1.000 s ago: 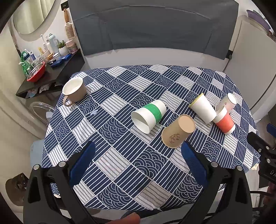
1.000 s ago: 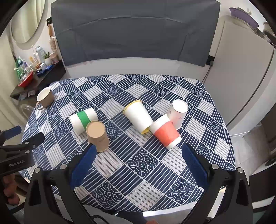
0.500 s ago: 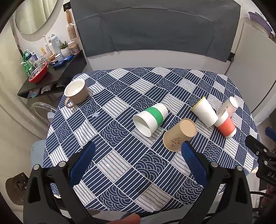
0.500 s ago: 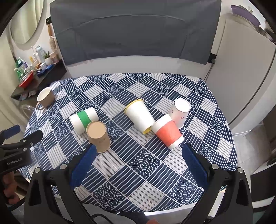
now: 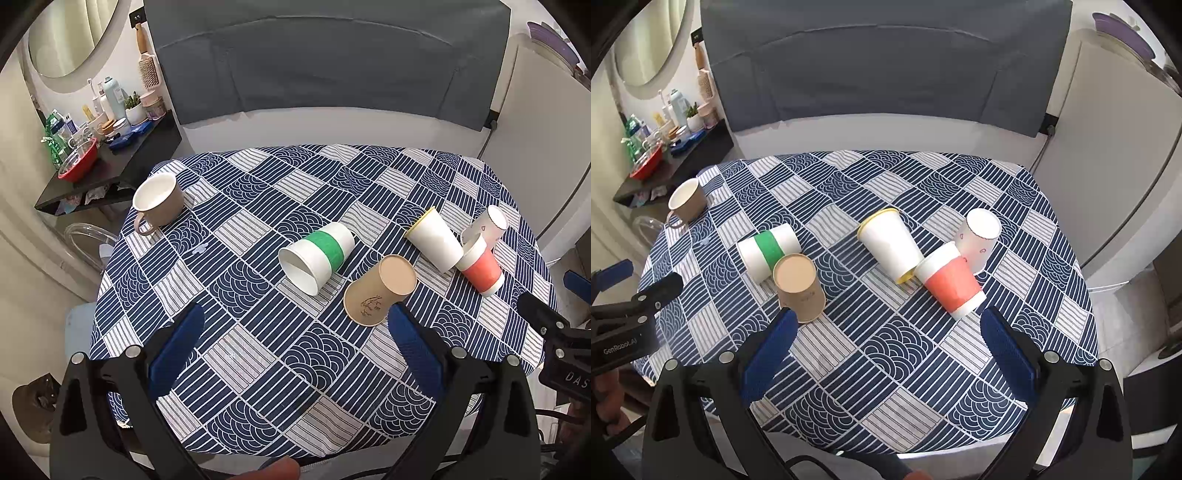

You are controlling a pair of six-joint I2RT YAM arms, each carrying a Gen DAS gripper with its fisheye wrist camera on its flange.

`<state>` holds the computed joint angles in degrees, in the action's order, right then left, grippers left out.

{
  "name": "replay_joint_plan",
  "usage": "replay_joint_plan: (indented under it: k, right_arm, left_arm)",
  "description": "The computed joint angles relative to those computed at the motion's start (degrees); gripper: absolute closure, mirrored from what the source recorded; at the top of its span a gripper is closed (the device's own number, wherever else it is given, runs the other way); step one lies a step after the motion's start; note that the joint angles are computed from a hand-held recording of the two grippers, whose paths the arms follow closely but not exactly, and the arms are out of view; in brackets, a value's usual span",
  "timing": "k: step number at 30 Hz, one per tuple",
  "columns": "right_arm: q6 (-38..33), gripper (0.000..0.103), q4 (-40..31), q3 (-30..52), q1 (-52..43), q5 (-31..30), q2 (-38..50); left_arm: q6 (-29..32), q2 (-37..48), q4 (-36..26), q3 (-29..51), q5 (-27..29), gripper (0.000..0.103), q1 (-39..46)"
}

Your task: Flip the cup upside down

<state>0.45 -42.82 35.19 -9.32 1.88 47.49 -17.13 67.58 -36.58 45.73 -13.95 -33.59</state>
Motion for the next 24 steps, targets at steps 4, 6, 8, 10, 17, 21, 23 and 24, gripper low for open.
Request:
replay_joint_plan:
  k: [4, 6, 8, 10, 17, 21, 23, 24]
  right_arm:
    - [0.1, 0.008, 0.1, -0.1, 0.4, 0.3, -0.4]
    - [0.2, 0.008, 0.1, -0.1, 0.7, 0.5, -0.2]
    - [0.3, 0.008, 0.1, -0.1, 0.8, 0.4, -0.3]
    - [0.3, 0.008, 0.0, -0.2, 0.8, 0.5, -0.5]
    - [0.2, 0.008, -0.2, -0.2, 0.7, 0.3, -0.8]
    - [0.3, 0.008, -0.3, -0.3, 0.8, 0.4, -0.8]
    - [0.3, 0.008, -0.4, -0.3, 0.9, 0.4, -0.9]
    - [0.4, 0.008, -0.4, -0.3, 1.1, 0.5, -0.9]
  left_arm:
    - [-0.2, -0.1, 0.0, 0.1, -0.7, 0.006, -0.5]
    - [-0.3, -0.2, 0.0, 0.0, -0.9, 0.006, -0.9]
    - [-0.3, -0.4, 0.1, -0.2, -1.2, 0.006, -1.2]
    - [-0.4, -0.6, 0.1, -0.2, -1.5, 0.006, -1.4]
    - [-0.1, -0.8, 0.2, -0.5, -1.1, 0.006, -1.4]
    - [0.1, -0.8, 0.2, -0.5, -0.8, 0.006, -1.1]
    - [0.2, -0.8, 0.2, -0.6, -0.6, 0.006, -1.0]
    - [0.2, -0.8, 0.2, -0.5, -0.6, 0.006, -1.0]
